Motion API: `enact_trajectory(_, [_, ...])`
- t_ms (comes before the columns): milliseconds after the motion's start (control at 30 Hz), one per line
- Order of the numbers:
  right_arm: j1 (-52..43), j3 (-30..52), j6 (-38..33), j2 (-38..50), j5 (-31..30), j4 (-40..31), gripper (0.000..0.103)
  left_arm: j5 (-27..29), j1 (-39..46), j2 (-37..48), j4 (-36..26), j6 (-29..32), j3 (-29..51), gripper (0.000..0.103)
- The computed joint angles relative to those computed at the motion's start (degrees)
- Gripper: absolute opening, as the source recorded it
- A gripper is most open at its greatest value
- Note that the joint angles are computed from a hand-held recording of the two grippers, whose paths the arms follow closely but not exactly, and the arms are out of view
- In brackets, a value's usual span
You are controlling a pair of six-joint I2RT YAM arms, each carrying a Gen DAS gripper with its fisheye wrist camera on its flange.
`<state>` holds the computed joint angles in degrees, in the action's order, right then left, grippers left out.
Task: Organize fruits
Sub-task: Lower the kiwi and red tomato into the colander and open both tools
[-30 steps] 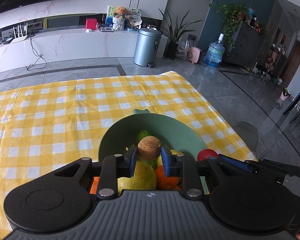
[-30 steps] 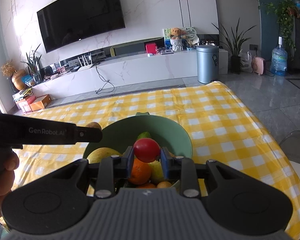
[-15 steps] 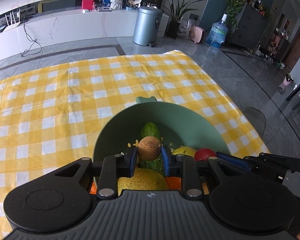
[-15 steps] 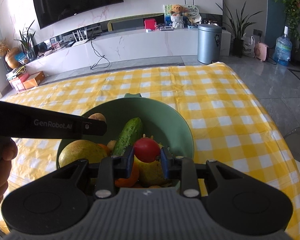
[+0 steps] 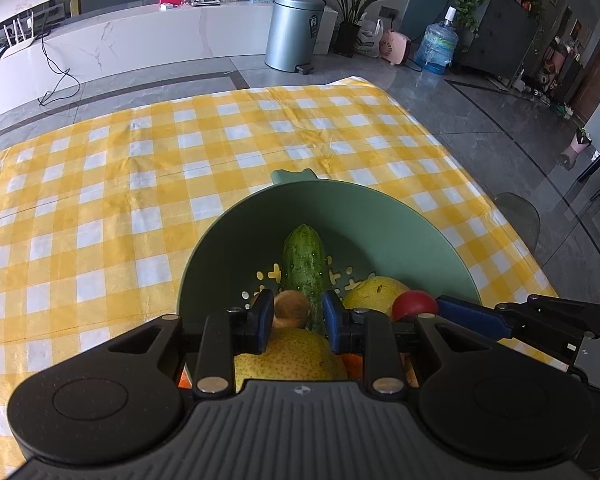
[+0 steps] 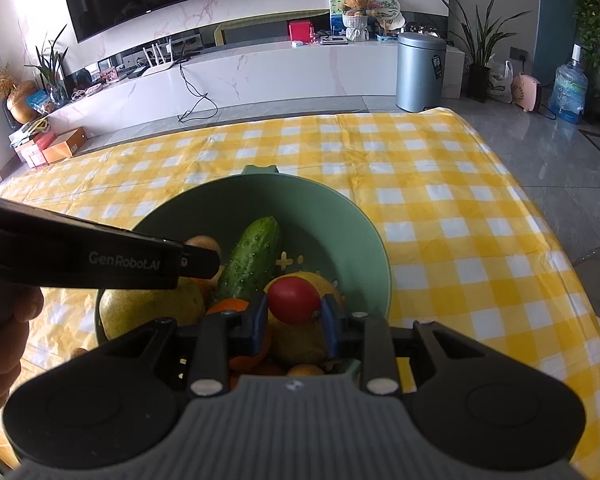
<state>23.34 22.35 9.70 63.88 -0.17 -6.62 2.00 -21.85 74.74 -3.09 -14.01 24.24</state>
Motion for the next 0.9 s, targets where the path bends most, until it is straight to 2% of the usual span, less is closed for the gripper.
enact_trajectory(133, [0.6, 0.2, -0.2, -0.6, 0.7, -1.2, 0.027, -0.5, -0.2, -0.9, -0.6, -0.3, 0.0, 0.043])
enact_trajectory(267, [1.1, 0.5, -0.2, -2.2, 1.1, -3.0, 0.030, -0.8, -0.3, -3.6, -2.2, -0.7, -0.4, 0.051])
enact_trajectory(300, [1.3, 0.5, -0.1, -2.8, 1.4, -3.4, 0.038, -0.8, -0.3, -4.7, -2.6, -0.7, -0.6, 0.052])
enact_trajectory(333, [1.7, 0.5, 0.1, -3.3, 1.9, -3.8, 0.039, -0.8, -0.3, -5.7, -3.2, -0.8, -0.8, 0.054])
enact_trajectory(533, [4.5, 0.5, 2.0, -7.9, 4.3, -7.4, 0.044, -1.6, -0.4, -13.6, -8.3, -1.8, -2.0, 0.058])
enact_trajectory(600, [6.0, 0.2, 3.3, -10.3, 5.8, -8.9, 0.052, -2.4, -0.9, -17.5, -10.9, -2.3, -2.4, 0.059])
enact_trajectory(767, [10.8, -0.8, 7.7, -17.9, 10.3, -13.4, 0.055, -6.3, -3.8, -30.0, -19.4, -3.6, -3.7, 0.059])
enact_trajectory(900, [16.8, -1.8, 14.3, -25.2, 15.1, -18.1, 0.063, -8.3, -5.2, -41.1, -29.1, -3.5, -3.5, 0.059])
